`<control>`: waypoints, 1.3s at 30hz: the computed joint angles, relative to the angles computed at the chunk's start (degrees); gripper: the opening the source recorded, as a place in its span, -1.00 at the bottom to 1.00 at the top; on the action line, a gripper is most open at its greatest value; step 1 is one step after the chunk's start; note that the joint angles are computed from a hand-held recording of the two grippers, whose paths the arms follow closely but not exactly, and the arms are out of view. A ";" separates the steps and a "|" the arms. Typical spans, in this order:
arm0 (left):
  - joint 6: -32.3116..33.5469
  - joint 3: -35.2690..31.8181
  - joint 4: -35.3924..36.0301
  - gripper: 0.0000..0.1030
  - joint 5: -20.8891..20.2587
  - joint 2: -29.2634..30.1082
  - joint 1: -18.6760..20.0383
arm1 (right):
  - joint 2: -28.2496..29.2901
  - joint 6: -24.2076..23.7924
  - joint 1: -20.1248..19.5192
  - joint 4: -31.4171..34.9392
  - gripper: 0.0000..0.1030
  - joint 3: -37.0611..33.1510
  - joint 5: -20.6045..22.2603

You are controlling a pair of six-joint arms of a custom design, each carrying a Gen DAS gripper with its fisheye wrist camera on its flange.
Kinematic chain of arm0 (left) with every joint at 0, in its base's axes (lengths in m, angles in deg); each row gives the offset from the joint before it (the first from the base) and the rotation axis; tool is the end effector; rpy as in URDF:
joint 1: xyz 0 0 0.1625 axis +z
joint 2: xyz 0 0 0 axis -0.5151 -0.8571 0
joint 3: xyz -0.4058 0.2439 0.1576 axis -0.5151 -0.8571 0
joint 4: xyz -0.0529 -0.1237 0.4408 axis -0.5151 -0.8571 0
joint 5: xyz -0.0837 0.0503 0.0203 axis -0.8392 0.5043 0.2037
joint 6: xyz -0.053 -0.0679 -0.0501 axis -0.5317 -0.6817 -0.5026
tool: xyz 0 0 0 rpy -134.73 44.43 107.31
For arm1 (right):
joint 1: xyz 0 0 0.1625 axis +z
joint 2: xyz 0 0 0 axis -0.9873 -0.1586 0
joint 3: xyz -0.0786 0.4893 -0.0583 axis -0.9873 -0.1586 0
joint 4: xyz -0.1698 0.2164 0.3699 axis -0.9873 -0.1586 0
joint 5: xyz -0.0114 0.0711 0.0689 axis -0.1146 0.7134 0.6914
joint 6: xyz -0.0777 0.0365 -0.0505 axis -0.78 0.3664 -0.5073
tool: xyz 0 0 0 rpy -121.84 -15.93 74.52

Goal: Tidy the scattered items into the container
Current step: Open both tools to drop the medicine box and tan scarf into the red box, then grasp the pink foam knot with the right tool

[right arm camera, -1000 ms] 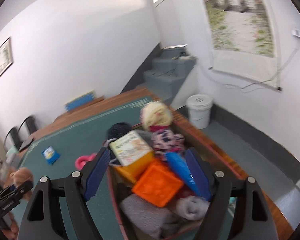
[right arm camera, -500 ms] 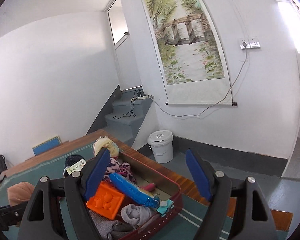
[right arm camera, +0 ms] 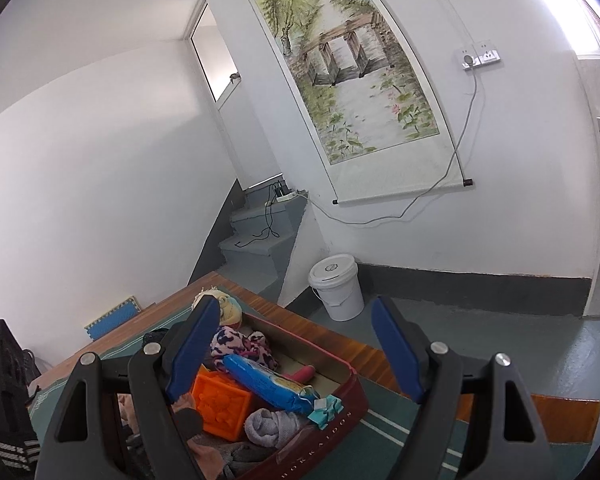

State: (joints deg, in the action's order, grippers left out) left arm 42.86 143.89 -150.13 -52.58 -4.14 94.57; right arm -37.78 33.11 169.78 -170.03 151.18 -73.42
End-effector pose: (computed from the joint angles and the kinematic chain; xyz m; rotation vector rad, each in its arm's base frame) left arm -0.2665 -0.8608 -0.0248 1.1618 2.7564 -0.5931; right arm 0.0724 -0.7414 0.1662 -0.1842 -1.7100 1.8535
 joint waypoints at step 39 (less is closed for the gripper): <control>-10.76 12.03 -21.54 0.73 21.12 -14.07 11.13 | 5.02 -17.13 7.51 14.72 0.64 -4.73 3.25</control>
State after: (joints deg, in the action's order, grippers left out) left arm 32.10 155.91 -171.67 -31.47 -18.20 105.70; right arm -32.77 15.97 177.29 -155.32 146.44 -70.17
